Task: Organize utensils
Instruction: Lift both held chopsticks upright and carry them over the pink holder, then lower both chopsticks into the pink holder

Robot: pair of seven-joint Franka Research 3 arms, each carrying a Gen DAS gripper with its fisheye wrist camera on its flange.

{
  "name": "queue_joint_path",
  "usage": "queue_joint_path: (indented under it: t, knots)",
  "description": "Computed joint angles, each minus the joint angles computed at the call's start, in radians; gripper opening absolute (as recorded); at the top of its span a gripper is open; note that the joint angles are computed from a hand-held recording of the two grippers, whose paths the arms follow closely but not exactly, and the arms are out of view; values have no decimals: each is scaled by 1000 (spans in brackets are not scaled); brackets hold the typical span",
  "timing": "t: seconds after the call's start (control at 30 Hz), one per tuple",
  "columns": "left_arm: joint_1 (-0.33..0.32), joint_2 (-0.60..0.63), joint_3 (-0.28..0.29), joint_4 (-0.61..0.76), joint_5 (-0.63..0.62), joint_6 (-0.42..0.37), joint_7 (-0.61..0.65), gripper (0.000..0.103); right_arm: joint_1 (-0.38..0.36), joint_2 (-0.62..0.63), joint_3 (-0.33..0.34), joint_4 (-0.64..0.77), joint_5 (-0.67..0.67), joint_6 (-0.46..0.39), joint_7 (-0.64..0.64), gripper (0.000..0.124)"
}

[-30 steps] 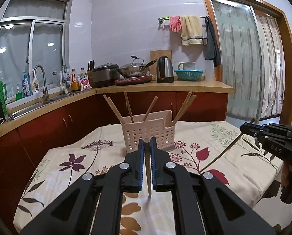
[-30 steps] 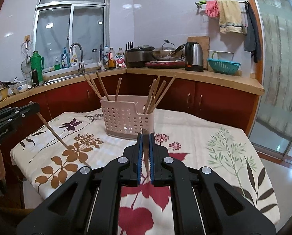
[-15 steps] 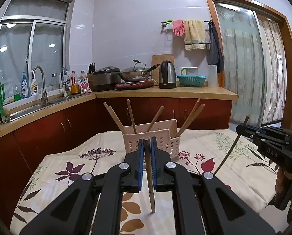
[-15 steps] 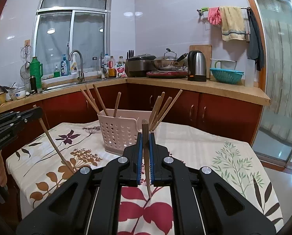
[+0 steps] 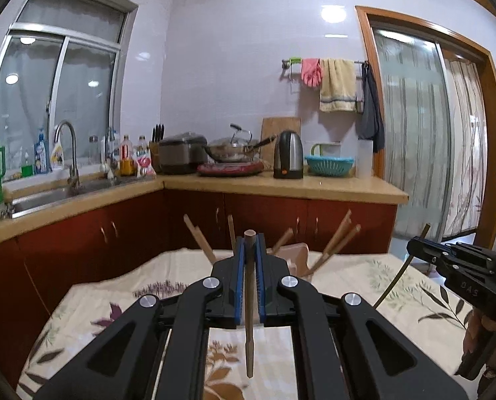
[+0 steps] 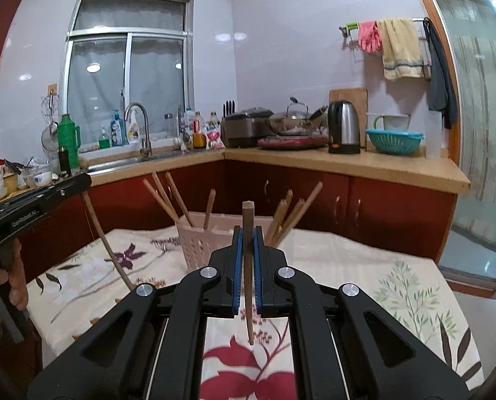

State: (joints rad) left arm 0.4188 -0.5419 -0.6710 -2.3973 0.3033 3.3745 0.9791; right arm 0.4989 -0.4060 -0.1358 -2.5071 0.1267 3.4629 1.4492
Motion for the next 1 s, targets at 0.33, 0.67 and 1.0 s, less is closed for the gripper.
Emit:
queue_joint_path:
  t: [0.33, 0.67, 1.0]
  knots:
    - [212, 23, -151, 109, -89, 100, 66, 7, 103, 76, -135, 131, -159, 81, 107, 6]
    - [379, 74, -295, 210, -237, 181, 194, 7, 69, 205, -169, 294, -350, 146, 296, 6]
    - [555, 130, -473, 282, -329, 206, 272, 7, -31, 321, -110, 403, -452, 163, 409, 7]
